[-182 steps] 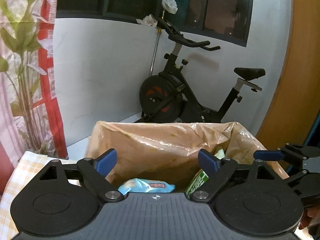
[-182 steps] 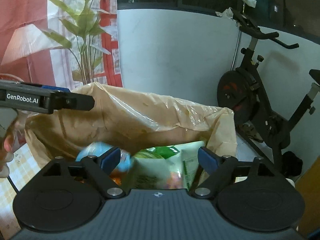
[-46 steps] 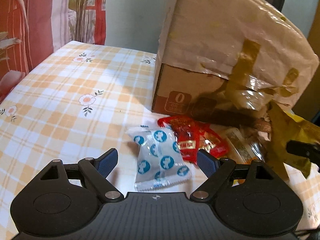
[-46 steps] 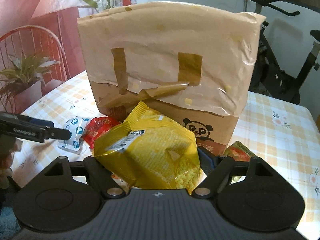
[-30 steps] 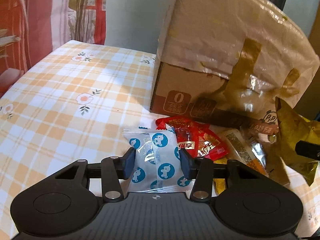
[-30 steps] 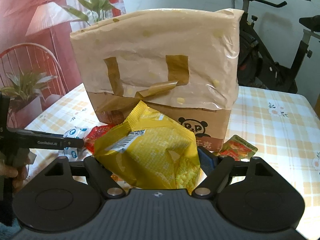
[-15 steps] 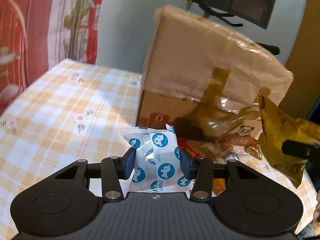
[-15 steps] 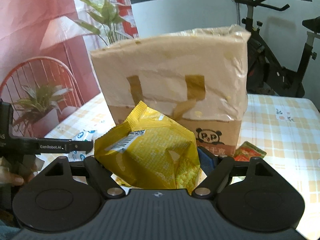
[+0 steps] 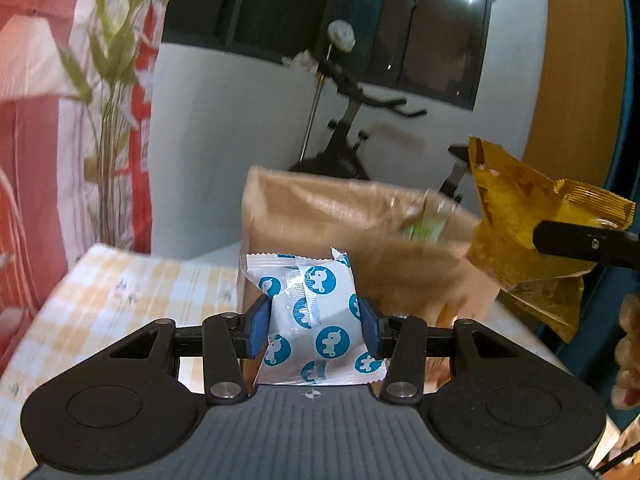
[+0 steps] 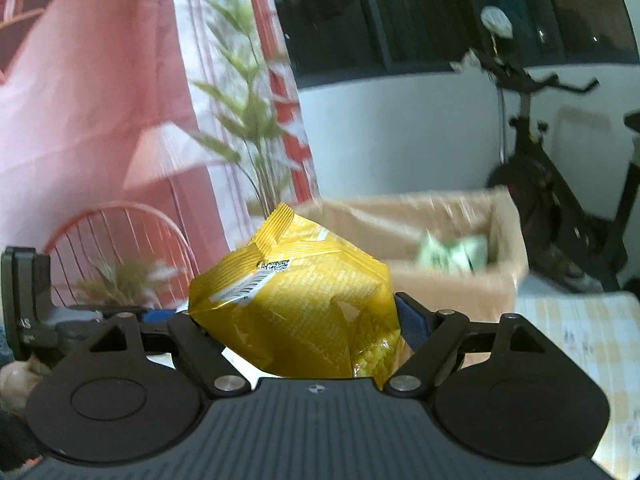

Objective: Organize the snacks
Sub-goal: 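Lift both bags over the box and open both tools to drop them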

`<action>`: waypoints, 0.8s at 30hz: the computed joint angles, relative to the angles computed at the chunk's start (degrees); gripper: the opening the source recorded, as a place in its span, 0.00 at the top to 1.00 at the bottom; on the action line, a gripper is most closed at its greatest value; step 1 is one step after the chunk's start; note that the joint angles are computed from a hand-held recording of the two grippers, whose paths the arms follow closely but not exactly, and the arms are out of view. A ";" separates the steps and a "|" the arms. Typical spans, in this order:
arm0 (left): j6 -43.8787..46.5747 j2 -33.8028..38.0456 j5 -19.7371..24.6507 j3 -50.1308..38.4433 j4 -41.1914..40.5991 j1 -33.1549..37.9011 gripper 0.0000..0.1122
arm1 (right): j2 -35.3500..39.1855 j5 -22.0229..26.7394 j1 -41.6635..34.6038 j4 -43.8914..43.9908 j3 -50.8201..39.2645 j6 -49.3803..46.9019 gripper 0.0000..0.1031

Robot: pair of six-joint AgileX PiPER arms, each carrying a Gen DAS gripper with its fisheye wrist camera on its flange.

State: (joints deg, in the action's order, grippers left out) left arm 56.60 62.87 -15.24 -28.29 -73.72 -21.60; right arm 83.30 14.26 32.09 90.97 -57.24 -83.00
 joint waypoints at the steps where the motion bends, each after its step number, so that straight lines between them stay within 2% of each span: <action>1: -0.03 0.26 0.86 -1.18 0.48 0.93 0.56 | 0.41 0.72 -0.21 -0.19 -1.46 0.35 0.21; 5: -4.86 2.86 3.47 -6.32 6.16 4.00 0.56 | 3.61 4.51 -1.76 -0.95 -8.45 2.77 0.21; 10: -14.76 8.60 5.79 -13.41 17.90 7.29 0.56 | 11.59 5.83 -3.15 -2.60 -19.87 6.96 0.21; 14: -14.11 14.80 6.71 -19.33 18.51 8.54 0.56 | 20.17 7.88 -5.17 -1.06 -29.41 11.99 0.21; 16: -14.03 17.25 7.39 -21.45 18.65 9.06 0.56 | 25.12 9.21 -6.20 -3.49 -34.98 19.38 0.21; 19: -18.63 20.84 8.57 -24.47 23.70 10.05 0.56 | 32.28 11.22 -7.25 -9.23 -43.34 32.04 0.21; 21: -22.62 22.17 8.87 -25.42 28.06 10.51 0.56 | 35.37 11.78 -7.43 -15.12 -47.50 39.59 0.21; 24: -23.99 23.75 9.22 -26.33 29.52 10.37 0.56 | 37.73 11.73 -7.43 -22.58 -51.00 46.61 0.17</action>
State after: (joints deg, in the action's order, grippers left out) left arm 32.61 86.63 -6.02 -54.61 -44.21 -11.23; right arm 121.03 25.99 24.66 68.40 -108.23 -36.39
